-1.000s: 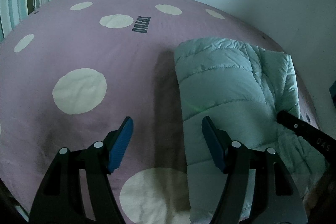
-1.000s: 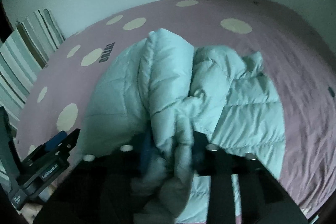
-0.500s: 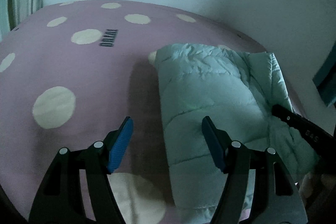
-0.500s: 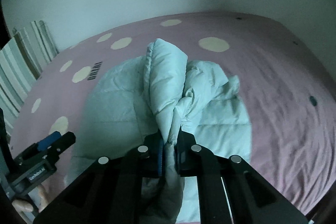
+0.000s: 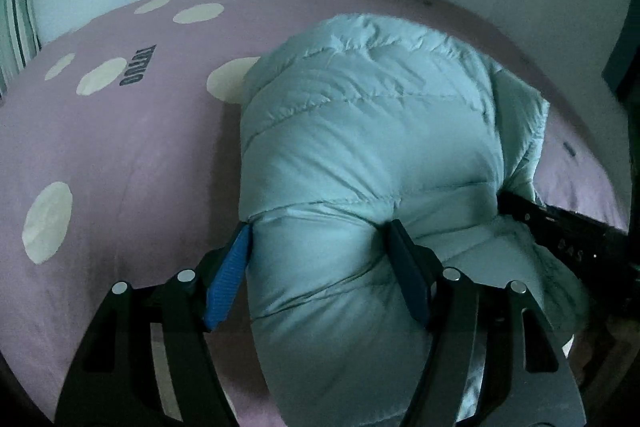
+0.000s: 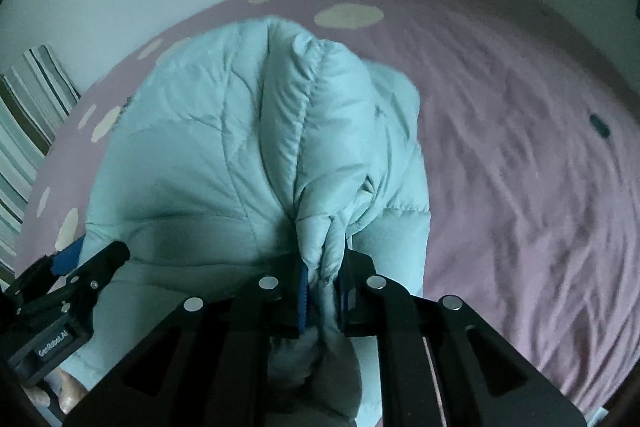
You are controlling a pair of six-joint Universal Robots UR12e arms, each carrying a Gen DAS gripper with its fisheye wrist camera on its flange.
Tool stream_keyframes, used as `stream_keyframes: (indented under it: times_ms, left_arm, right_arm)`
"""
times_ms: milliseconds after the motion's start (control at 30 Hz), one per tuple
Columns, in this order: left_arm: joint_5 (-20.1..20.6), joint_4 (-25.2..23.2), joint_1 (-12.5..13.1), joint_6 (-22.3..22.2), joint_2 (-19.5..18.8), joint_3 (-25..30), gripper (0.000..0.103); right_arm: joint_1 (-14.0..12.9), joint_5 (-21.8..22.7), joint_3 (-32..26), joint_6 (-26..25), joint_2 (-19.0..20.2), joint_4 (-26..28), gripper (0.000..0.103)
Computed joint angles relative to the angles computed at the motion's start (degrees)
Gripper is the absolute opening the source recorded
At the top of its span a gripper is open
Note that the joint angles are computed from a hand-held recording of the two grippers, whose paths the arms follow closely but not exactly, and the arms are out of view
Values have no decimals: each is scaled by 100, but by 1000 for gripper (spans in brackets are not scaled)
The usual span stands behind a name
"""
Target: Fold large clothes
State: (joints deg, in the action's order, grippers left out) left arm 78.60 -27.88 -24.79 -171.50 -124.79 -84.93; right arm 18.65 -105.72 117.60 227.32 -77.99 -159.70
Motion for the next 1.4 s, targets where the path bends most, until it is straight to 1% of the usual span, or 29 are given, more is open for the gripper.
stream_keyframes:
  times_ms: [100,233,333,433,467,500,567,733,833,867,933,1000,1067,1100,1167,1233,1300,1400]
  left_arm:
    - [25,-102,-3,41,-64,35,69]
    - [-57,-315,24,77,-186,146,69]
    - [42,-230,-5,106,-208,145,69]
    - [-13,-191,15,113,-181,144,68]
    - [-44,-159,22,103,-148,110,68]
    - [-80,-96,27,87,-82,27,68]
    - [-95,-41,45,60,-4,-41,67]
    - [35,355,100,-144,223,-271,67]
    - [98,597,142,-252,370,-432,67]
    - [86,678,157,-270,433,-513,67]
    - [22,763,177,-208,521,-633,67]
    - [-48,783,184,-106,574,-717,67]
    - [-95,717,177,-21,598,-770,67]
    - [-105,654,167,10,592,-782,67]
    - [-51,546,138,32,553,-773,67]
    - [-48,491,132,16,518,-762,67]
    - [9,414,111,34,459,-717,69]
    - [34,223,83,104,361,-624,69]
  right_arm:
    - [-39,77,21,-29,86,-50,12]
    - [-88,185,108,-41,136,-288,12]
    - [-95,203,164,6,136,-400,11]
    - [-88,187,154,25,95,-355,12]
    - [-84,181,155,33,71,-360,13]
    - [-69,143,148,7,45,-324,16]
    - [-56,75,207,-37,-26,-333,18]
    - [99,-250,210,9,-198,-215,20]
    - [258,-606,181,-2,-329,-122,20]
    - [348,-808,161,-27,-374,-87,20]
    - [519,-1169,116,-106,-434,-3,20]
    - [646,-1288,119,-212,-501,-75,20]
    - [735,-1151,155,-401,-539,-321,20]
    - [766,-1048,159,-502,-549,-338,20]
    - [802,-859,98,-638,-507,-158,20]
    - [806,-779,61,-619,-430,59,20]
    - [724,-618,66,-466,-344,272,20]
    - [622,-374,130,-347,-251,301,20]
